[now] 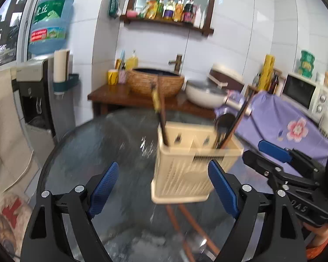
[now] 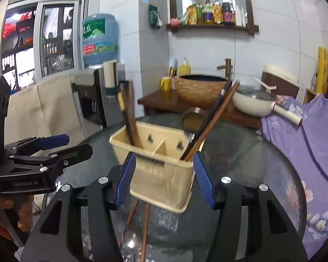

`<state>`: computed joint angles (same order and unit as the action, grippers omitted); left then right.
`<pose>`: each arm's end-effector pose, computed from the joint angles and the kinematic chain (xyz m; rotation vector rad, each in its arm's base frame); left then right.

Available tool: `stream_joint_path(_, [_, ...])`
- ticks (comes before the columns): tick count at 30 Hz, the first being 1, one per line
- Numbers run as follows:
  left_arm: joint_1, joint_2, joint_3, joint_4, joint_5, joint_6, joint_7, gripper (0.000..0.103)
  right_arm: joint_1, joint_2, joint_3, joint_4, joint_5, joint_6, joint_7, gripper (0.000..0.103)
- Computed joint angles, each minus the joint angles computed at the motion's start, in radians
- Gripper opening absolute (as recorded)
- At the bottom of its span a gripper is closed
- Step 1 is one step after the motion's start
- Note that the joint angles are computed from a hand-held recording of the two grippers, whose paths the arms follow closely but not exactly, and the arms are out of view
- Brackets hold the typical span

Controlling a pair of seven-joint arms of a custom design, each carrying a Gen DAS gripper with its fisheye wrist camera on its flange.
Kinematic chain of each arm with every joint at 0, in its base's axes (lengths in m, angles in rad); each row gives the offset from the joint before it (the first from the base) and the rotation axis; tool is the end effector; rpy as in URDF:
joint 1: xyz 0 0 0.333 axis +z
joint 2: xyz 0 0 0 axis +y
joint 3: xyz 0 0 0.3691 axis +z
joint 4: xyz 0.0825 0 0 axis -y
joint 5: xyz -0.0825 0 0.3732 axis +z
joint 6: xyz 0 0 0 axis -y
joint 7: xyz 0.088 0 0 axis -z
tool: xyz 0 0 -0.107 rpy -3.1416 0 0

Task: Organize utensils
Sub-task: 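Move both open tools back down to the remaining spoons and chopsticks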

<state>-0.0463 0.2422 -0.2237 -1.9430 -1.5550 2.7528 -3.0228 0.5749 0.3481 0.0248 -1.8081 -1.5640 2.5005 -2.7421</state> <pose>0.6195 -0.1184 0.4493 -1.1897 2.1922 -1.3449 0.5550 0.3851 0.4381 -1.4254 1.6813 -1.0037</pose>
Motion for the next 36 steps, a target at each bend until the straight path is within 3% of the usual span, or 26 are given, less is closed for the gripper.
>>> stream_joint_path(4, [-0.011,0.023,0.003,-0.049,0.113,0.051,-0.064,0.080,0.007,0.035,0.013,-0.013,0.125,0.001,-0.101,0.055])
stream_joint_path(7, [0.001,0.043,0.000,-0.090,0.249,0.035,-0.165,0.077,0.026,0.068,0.009,-0.018,0.224,-0.007,-0.183,0.055])
stream_joint_path(13, [0.032,0.063,-0.040,-0.142,0.379,0.032,-0.235,0.061,0.041,0.108,-0.023,-0.045,0.348,0.090,-0.231,0.051])
stream_joint_path(22, [0.060,0.071,-0.078,-0.176,0.461,0.022,-0.287,0.051,0.078,0.108,-0.074,-0.097,0.366,0.165,-0.154,0.051])
stream_joint_path(29, [0.052,0.095,-0.113,-0.179,0.474,0.109,-0.287,0.044,0.081,0.089,-0.078,-0.117,0.362,0.164,-0.122,0.051])
stream_joint_path(36, [0.058,0.116,-0.135,-0.158,0.554,0.128,-0.365,0.042,0.068,0.080,-0.071,-0.126,0.354,0.168,-0.103,0.051])
